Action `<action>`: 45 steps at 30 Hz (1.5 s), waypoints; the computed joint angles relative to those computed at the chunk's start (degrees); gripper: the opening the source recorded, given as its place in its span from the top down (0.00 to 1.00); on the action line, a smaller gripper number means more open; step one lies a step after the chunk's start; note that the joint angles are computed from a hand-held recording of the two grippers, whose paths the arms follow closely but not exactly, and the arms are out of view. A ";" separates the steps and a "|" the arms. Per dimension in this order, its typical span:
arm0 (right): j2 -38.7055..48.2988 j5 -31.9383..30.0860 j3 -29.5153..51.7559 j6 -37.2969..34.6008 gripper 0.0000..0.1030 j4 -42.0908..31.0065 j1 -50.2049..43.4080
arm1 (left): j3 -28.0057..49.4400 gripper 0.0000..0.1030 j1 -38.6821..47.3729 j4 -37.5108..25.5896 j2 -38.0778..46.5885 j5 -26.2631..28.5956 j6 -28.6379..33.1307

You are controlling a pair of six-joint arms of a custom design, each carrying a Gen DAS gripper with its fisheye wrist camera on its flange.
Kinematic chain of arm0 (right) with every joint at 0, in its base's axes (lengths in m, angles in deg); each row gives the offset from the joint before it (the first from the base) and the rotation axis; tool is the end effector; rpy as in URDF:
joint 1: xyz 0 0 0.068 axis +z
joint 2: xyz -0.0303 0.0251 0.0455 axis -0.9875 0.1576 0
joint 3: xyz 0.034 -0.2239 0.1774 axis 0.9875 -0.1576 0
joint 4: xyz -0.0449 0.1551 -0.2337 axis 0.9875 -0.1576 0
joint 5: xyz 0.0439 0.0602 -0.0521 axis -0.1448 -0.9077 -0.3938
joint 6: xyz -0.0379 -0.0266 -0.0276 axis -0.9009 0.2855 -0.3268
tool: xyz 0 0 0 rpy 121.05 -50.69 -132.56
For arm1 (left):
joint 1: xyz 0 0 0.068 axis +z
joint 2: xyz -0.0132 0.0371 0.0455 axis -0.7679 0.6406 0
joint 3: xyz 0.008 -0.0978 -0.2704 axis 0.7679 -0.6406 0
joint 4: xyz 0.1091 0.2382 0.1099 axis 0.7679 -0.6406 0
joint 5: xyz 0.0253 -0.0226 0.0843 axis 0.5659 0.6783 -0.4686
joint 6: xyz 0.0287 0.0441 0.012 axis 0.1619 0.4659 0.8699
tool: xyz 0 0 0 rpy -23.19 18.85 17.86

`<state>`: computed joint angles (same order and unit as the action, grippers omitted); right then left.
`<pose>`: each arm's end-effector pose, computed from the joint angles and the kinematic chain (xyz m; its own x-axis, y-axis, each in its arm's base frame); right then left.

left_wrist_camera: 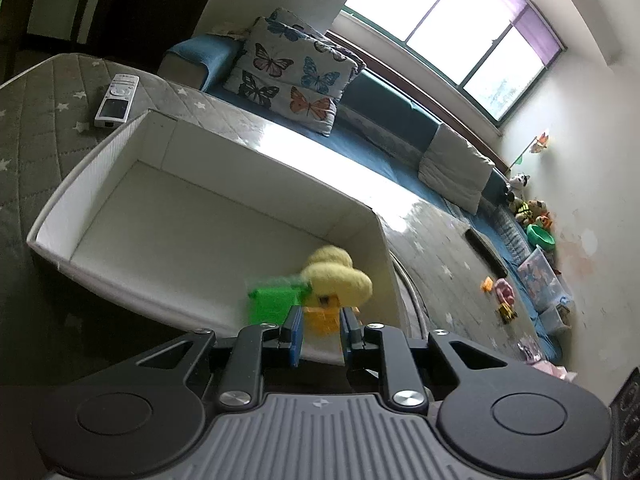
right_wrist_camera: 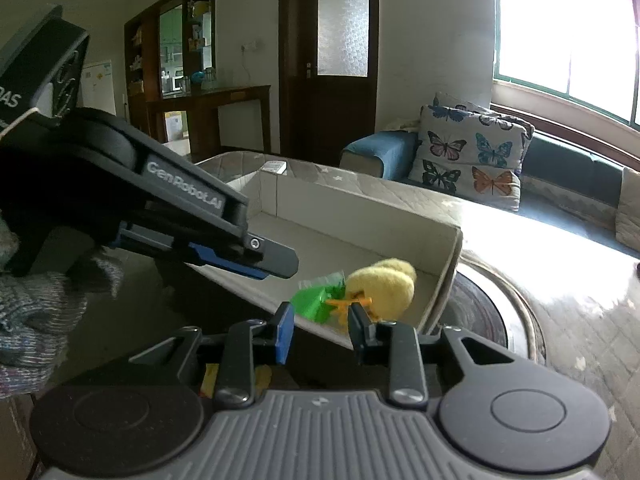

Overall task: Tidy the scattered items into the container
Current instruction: 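Carry the green cup into the box and open the left gripper, then grasp the orange-yellow rubber duck with the left gripper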

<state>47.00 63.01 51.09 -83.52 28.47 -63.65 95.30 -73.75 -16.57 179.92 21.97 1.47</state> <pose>0.2428 0.0794 0.1080 -0.5100 -0.2303 -0.8288 -0.4162 0.9093 0.0034 0.2785 -0.1296 0.0739 -0.7684 -0.1891 -0.6114 0.1848 0.8491 -0.4949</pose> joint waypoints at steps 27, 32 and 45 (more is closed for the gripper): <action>-7.80 -2.88 -13.15 -0.60 0.53 2.22 -4.98 | -19.07 0.73 -10.32 8.98 -10.62 -6.35 -1.92; -13.51 -5.69 -15.67 -2.79 0.43 -1.41 -7.76 | -21.36 0.72 -10.72 12.18 -9.15 -7.04 -3.24; -5.30 -4.54 -17.02 -5.82 0.32 5.92 -3.44 | -19.51 0.71 -7.62 13.44 -4.32 -2.31 -2.79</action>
<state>41.70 58.47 34.06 -89.34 34.39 -67.09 75.79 -81.37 -3.12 175.60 19.66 -1.32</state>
